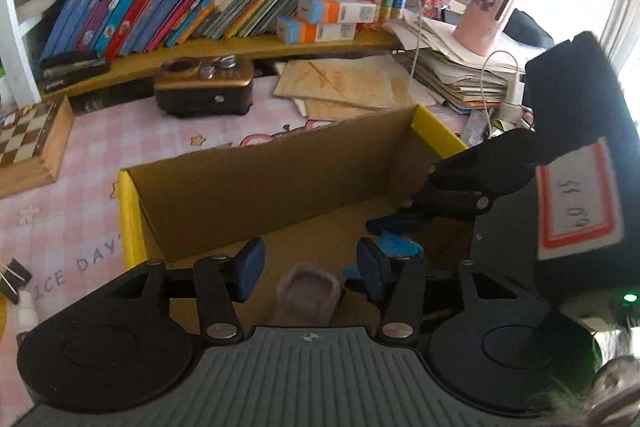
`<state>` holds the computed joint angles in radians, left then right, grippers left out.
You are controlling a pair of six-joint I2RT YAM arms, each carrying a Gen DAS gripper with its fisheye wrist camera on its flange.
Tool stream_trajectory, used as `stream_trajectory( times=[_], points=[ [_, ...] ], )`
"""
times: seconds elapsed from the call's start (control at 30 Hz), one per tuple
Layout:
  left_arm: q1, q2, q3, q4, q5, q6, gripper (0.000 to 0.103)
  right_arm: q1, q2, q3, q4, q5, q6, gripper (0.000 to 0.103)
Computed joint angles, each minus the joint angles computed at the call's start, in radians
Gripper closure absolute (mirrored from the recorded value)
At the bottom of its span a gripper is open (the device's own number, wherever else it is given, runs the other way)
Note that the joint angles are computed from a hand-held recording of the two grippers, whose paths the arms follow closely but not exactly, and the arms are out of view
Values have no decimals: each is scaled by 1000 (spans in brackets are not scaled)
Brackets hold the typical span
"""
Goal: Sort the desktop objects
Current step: 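Open the left tool to drop the car in the box while the right tool releases the packet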
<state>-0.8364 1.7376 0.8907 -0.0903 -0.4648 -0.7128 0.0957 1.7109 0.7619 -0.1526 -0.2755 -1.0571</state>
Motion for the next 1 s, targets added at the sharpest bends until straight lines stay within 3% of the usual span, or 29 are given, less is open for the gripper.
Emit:
stream_trajectory(
  times=[0.03, 0.1, 0.27, 0.4, 0.63, 0.8, 1.0],
  points=[
    [0, -4, -6, 3, 0, -5, 48, 2, 11, 17, -25, 12, 5, 64],
    [-3, -11, -16, 12, -4, -5, 33, -2, 6, 19, -37, -10, -8, 64],
    [-18, -19, -17, 4, -44, -20, 22, -13, -14, 4, -28, -26, -11, 63],
    [-66, -75, -57, 31, -136, -31, 20, -53, -77, -4, -51, -80, -8, 62],
    [-182, -223, -121, 18, -305, -62, 11, -197, -234, -37, -112, -257, 41, 49],
    [-286, -302, -145, -47, -431, -120, 1, -316, -354, -82, -143, -384, 91, 39],
    [-409, -339, -135, -179, -555, -256, 0, -417, -486, -168, -117, -469, 189, 36]
  ],
)
